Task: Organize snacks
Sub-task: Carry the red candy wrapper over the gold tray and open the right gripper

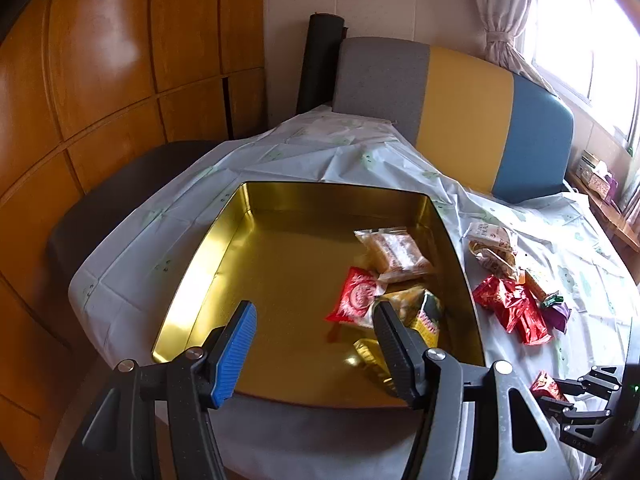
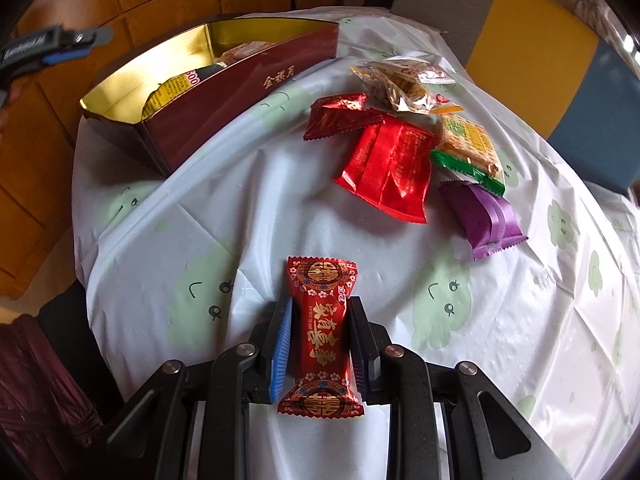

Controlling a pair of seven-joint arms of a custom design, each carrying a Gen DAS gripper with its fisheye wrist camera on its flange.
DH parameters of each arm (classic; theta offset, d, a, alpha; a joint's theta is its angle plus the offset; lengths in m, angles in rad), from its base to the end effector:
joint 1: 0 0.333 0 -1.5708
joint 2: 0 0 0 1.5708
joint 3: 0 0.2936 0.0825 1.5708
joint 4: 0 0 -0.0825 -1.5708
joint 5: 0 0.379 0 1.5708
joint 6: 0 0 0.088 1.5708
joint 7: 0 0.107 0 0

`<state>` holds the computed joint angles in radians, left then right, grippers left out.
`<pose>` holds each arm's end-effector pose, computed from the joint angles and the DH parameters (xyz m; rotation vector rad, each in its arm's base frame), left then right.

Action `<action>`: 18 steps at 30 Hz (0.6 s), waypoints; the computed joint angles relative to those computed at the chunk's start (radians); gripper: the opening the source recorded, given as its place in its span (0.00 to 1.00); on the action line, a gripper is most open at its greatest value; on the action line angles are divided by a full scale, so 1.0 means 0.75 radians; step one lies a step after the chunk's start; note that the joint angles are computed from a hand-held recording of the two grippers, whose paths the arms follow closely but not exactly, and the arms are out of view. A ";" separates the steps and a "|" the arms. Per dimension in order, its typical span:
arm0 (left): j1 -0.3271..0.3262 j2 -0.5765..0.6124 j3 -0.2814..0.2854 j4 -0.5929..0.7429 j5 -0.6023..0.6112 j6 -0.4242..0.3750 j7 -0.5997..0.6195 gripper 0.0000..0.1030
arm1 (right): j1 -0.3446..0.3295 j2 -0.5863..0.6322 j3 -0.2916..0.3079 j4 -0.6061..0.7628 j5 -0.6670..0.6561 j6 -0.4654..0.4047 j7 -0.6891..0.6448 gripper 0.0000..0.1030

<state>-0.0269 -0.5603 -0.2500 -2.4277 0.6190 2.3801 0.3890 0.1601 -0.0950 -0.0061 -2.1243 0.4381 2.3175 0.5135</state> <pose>0.4156 -0.1236 0.5383 -2.1012 1.1691 -0.5207 0.5385 0.0916 0.4634 -2.5739 0.8149 -0.2042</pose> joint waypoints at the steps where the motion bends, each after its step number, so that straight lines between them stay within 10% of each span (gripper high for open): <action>1: 0.001 -0.012 0.002 -0.010 -0.001 -0.002 -0.006 0.60 | -0.002 0.006 0.001 0.010 -0.005 -0.007 0.018 0.26; 18: 0.080 -0.288 0.041 -0.241 -0.012 -0.062 -0.106 0.60 | 0.135 0.080 0.083 0.379 0.224 -0.230 0.120 0.22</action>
<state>0.0334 -0.7761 -0.2193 -2.6083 0.6103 2.3336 0.3098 0.2615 -0.0347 0.0562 -1.8398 0.6062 2.1450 0.6038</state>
